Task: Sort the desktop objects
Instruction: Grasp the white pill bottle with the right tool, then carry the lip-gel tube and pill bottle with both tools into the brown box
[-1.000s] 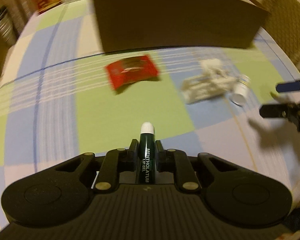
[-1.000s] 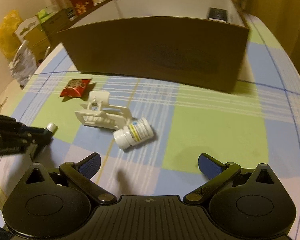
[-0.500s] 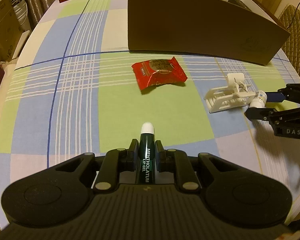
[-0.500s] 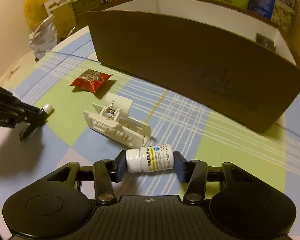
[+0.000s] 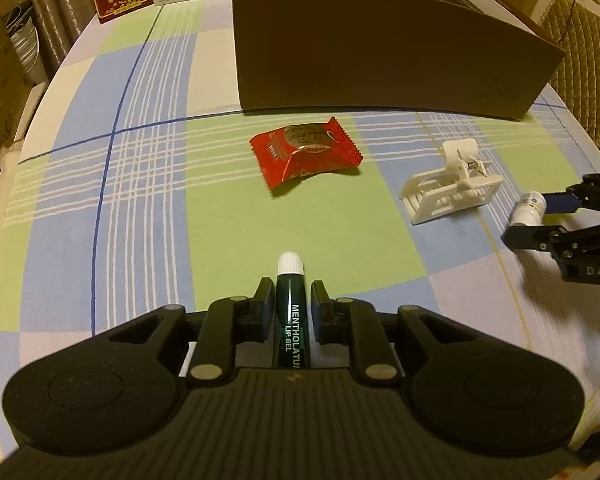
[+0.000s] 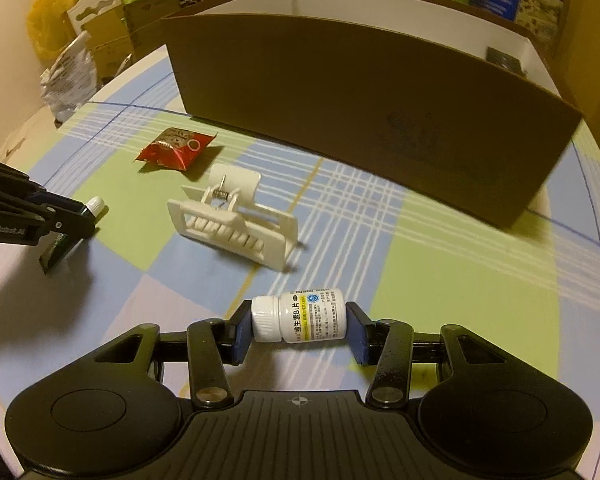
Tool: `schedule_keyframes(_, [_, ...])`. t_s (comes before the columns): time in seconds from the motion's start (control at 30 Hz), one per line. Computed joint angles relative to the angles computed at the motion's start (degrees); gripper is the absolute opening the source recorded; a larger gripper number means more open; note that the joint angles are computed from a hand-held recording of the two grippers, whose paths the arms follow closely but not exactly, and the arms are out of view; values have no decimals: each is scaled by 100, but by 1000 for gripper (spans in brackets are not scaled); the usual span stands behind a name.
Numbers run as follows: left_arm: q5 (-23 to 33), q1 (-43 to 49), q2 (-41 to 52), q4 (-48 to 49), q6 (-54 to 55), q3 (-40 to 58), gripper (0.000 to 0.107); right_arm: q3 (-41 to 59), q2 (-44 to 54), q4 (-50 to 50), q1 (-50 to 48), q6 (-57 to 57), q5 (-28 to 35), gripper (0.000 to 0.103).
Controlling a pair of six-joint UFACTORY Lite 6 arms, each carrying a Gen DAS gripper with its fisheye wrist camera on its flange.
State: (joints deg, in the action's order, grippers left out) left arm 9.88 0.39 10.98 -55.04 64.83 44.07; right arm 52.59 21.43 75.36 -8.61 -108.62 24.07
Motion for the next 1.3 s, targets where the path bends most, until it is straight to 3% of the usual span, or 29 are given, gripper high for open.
schedule_keyframes(0.2, [24, -21, 41, 76, -72, 65, 13, -244, -283, -291, -261, 394, 67, 45])
schedule_keyframes(0.33, [365, 62, -6, 273, -318, 143, 12, -342, -499, -440, -449, 657, 209, 45])
schedule_keyframes(0.7, [642, -68, -788, 158, -293, -8, 12, -384, -986, -590, -591, 1057, 606, 45])
schedule_keyframes(1.3, [1011, -81, -1618, 398, -524, -98, 12, -519, -1539, -547, -458, 1169, 755, 45])
